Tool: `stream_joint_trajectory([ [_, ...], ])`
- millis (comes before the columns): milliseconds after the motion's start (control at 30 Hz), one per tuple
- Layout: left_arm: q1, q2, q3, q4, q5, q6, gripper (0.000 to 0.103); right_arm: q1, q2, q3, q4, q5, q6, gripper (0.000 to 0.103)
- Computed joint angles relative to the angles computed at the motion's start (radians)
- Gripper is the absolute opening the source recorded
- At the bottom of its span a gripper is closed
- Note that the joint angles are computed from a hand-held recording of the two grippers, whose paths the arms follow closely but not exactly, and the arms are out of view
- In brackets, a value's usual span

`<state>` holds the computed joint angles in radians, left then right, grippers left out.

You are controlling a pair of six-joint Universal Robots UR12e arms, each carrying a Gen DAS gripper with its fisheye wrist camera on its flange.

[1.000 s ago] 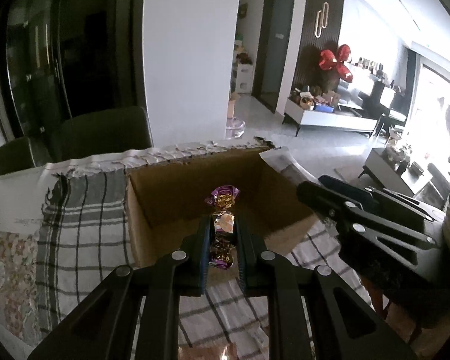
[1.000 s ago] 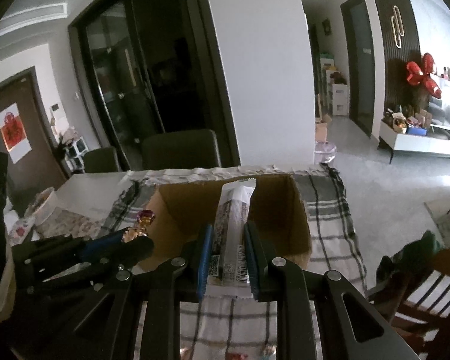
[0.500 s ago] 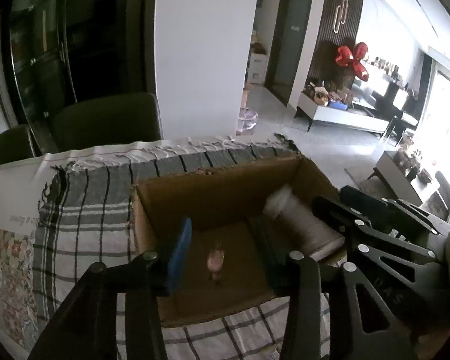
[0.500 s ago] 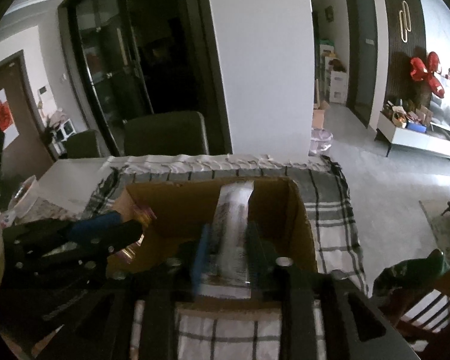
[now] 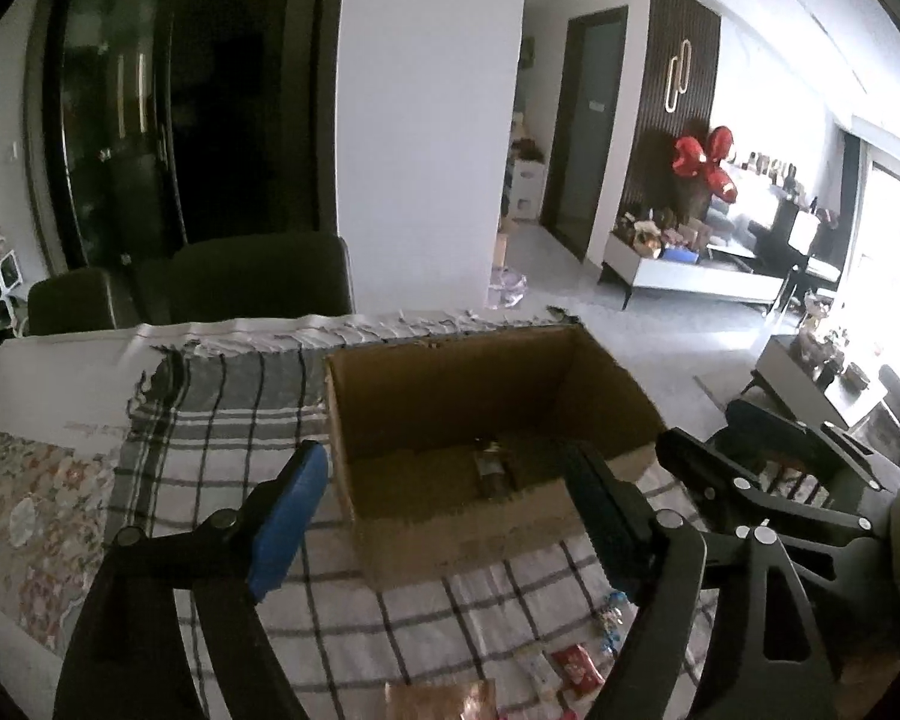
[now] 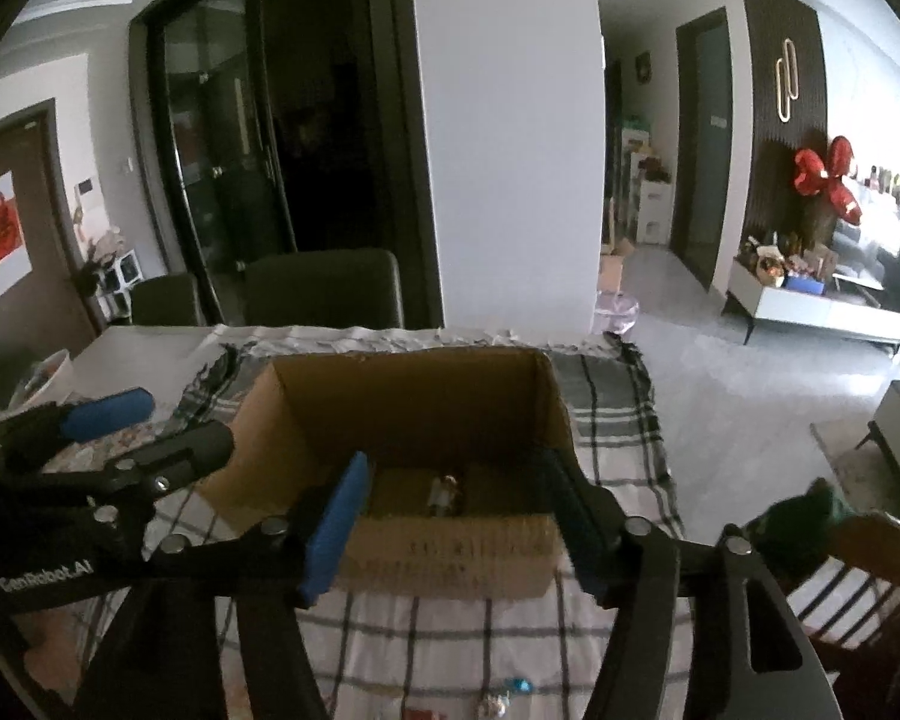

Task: Organize snacks
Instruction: 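Move both empty tools back to the snack pile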

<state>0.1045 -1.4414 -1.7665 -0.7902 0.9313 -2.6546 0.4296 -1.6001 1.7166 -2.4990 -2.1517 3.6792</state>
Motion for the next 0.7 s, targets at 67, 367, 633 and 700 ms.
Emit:
stream_joint_trajectory([
  [67, 0.021, 0.031, -0.028, 0.004, -0.023, 0.02, 0.081, 0.022, -0.01, 0.009, 0.001, -0.027, 0.012, 0.065],
  [367, 0.116, 0.148, -0.127, -0.037, -0.104, 0.123, 0.081, 0.113, -0.045, 0.044, -0.004, -0.089, 0.054, 0.065],
  [633, 0.201, 0.227, -0.202, -0.082, -0.14, 0.195, 0.081, 0.189, -0.042, 0.056, 0.006, -0.145, 0.077, 0.065],
  [700, 0.219, 0.242, -0.215, -0.117, -0.146, 0.22, 0.08, 0.202, -0.04, 0.06, 0.011, -0.142, 0.082, 0.065],
])
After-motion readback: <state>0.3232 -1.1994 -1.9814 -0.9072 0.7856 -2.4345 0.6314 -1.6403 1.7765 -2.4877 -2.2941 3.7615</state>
